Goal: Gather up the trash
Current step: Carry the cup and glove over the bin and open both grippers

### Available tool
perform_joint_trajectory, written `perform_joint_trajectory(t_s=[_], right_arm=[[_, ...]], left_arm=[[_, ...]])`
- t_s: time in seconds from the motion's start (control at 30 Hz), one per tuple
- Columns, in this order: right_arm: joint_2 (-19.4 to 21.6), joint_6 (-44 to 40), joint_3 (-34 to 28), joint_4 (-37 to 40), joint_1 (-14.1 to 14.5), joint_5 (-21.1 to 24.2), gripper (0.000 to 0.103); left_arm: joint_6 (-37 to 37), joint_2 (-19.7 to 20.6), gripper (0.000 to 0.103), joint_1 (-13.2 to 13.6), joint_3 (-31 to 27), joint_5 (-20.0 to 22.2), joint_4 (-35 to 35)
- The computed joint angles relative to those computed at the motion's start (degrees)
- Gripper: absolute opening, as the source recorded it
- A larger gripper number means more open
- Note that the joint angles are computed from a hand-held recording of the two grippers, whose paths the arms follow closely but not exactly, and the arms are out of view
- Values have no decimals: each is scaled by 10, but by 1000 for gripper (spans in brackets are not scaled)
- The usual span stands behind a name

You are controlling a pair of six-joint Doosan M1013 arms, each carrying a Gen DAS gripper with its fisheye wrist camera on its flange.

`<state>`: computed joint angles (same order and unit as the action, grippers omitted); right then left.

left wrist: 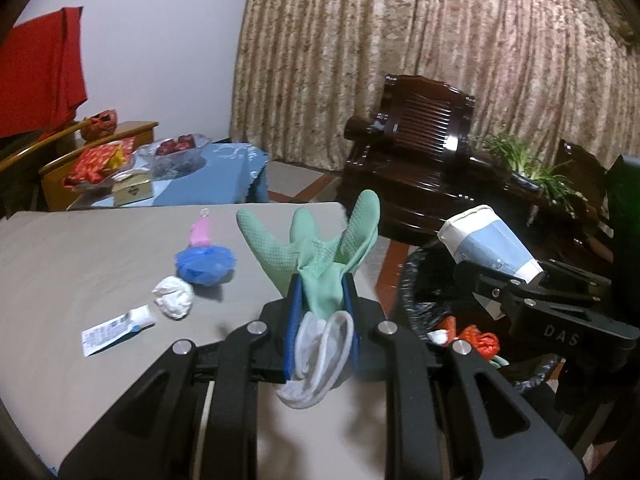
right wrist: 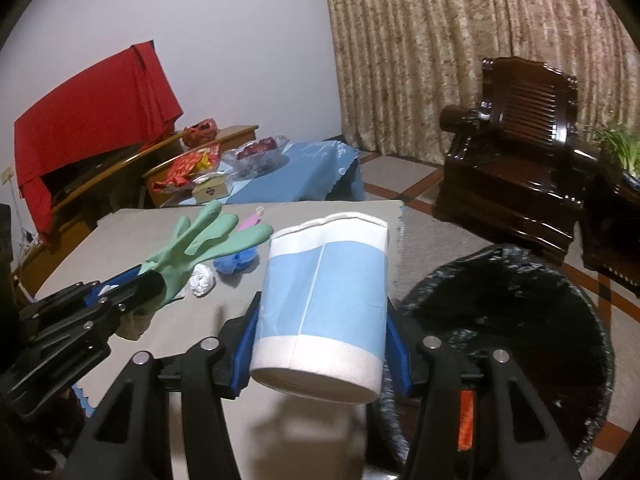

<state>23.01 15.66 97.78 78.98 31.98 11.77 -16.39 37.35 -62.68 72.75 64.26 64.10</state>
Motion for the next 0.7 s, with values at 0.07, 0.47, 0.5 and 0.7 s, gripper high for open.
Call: perform_joint_trajectory(t_s=[0.07,0.47,0.5,0.7], right_arm=[[-6,-23,7,26,-5,-6,53],[-26,-131,38,149,-46,-48,53],[-27,-133,40,152,-49,-53,53],[-28,-168,45,195,-67,-72,53]], left_arm=[[13,7,19,0,-14,-8,4],[88,58,19,8,-101,-62,10],[95,63,19,10,-110,-67,8],[141,96,19,16,-167,-89,-4]])
